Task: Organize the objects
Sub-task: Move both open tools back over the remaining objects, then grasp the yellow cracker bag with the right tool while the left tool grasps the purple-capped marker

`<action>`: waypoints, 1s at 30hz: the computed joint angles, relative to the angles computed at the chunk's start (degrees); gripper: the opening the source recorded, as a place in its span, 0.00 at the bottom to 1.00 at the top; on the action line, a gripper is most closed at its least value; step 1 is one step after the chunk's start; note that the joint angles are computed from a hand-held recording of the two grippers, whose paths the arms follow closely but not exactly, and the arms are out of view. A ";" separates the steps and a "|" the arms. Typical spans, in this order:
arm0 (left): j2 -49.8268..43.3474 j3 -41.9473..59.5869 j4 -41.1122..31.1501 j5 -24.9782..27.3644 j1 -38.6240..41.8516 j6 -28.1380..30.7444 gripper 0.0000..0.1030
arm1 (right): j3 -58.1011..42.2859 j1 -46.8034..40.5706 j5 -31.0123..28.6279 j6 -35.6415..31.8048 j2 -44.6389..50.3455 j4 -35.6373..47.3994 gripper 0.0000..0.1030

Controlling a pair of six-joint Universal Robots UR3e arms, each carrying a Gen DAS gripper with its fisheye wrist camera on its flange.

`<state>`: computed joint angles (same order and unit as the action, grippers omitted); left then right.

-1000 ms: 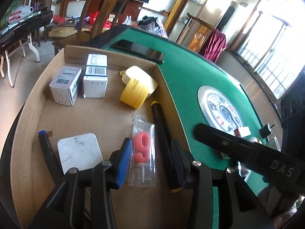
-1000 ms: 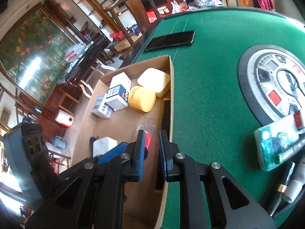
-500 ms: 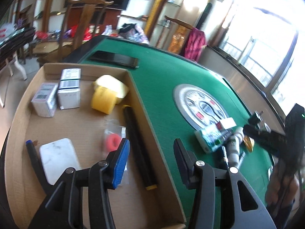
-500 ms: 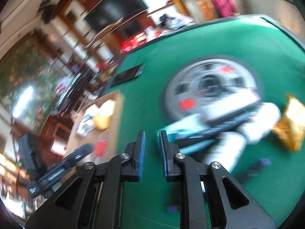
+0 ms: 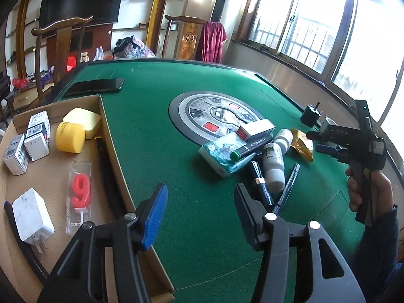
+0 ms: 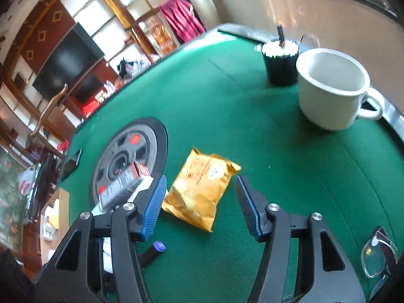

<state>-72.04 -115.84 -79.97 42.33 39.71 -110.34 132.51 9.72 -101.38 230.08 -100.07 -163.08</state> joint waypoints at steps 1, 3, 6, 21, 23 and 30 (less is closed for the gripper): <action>-0.18 -0.01 0.25 0.15 -0.01 -0.32 0.53 | -0.92 0.32 0.20 0.09 1.04 0.75 0.55; -0.35 -0.05 0.74 0.20 -0.22 -0.92 0.53 | -5.13 2.07 -1.90 0.04 4.64 4.03 0.55; -0.02 -0.70 1.43 0.21 -0.32 -0.77 0.53 | -12.62 3.24 -6.02 0.08 10.28 9.70 0.55; 7.64 -0.37 -9.92 5.50 -13.84 8.88 0.54 | 3.23 -5.49 1.76 -6.70 1.42 -7.12 0.43; 9.26 -2.40 -5.23 7.12 -19.03 8.36 0.49 | 4.82 -6.67 4.53 -6.18 0.23 -8.29 0.43; -3.62 3.18 9.43 15.95 -34.40 -2.76 0.35 | 7.64 -8.20 7.07 -5.74 -2.35 -11.06 0.43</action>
<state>-75.66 -112.65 -70.54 58.28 5.31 -113.10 140.15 1.52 -94.32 224.34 -102.42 -174.15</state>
